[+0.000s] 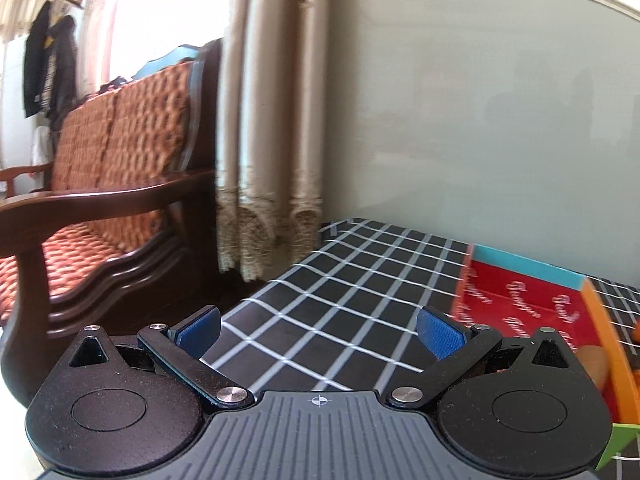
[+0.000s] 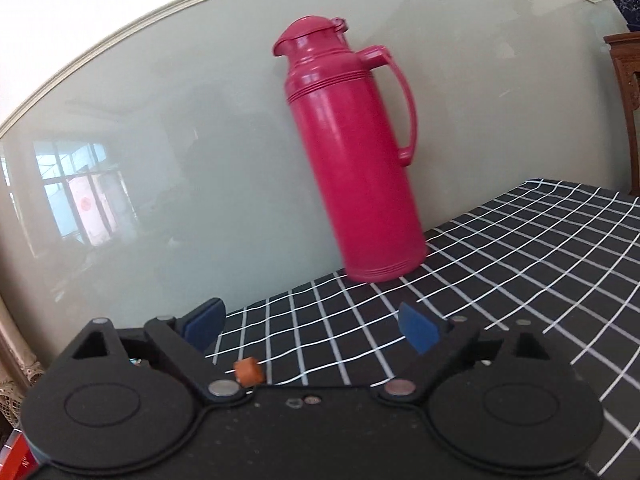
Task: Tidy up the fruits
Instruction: 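Move the left gripper toward a mandarin orange beside the box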
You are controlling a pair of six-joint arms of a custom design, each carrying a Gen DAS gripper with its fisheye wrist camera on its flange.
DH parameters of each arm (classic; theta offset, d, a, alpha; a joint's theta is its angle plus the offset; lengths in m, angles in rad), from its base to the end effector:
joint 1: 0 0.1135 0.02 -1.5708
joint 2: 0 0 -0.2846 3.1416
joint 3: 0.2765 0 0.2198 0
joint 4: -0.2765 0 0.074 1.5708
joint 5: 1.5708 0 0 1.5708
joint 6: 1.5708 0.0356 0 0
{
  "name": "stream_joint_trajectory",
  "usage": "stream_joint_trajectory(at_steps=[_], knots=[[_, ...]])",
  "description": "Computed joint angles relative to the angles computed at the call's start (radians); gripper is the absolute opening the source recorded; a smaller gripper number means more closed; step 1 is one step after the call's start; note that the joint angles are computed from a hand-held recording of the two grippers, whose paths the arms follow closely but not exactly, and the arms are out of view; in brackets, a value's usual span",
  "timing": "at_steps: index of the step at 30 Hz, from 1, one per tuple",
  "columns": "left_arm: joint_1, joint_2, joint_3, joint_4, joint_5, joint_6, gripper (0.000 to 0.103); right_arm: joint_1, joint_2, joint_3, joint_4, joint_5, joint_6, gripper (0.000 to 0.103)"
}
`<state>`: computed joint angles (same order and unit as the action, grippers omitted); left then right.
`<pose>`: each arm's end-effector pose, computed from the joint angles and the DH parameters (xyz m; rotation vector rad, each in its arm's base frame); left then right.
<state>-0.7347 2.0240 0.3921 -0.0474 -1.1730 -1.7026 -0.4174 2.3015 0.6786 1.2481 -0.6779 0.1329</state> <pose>0.1571 -0.0977 0.0674 -0.8704 1.8116 0.5627 0.3322 -0.1229 0.0739 0.0744 1.8844 0.4629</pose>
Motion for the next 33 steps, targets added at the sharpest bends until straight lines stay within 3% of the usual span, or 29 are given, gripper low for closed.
stream_joint_trajectory(at_steps=[2, 7, 13, 24, 27, 33], knots=[[-0.017, -0.002, 0.023, 0.022, -0.006, 0.046, 0.103, -0.011, 0.001, 0.011, -0.021, -0.003, -0.017, 0.094], [-0.071, -0.013, -0.005, 0.317, -0.038, 0.298, 0.103, -0.047, 0.011, 0.043, -0.051, -0.023, -0.046, 0.094], [-0.108, 0.034, 0.037, 0.524, -0.024, 0.51, 0.103, -0.084, 0.02, 0.067, -0.068, -0.03, -0.072, 0.094], [-0.151, 0.121, 0.191, 0.643, 0.001, 0.744, 0.103, -0.17, 0.052, 0.157, -0.137, -0.039, -0.104, 0.094], [-0.157, 0.142, 0.207, 0.718, 0.023, 0.817, 0.103, -0.189, 0.062, 0.187, -0.163, -0.04, -0.11, 0.094], [-0.168, 0.199, 0.29, 0.737, 0.05, 0.872, 0.103, -0.225, 0.084, 0.226, -0.184, -0.04, -0.118, 0.094]])
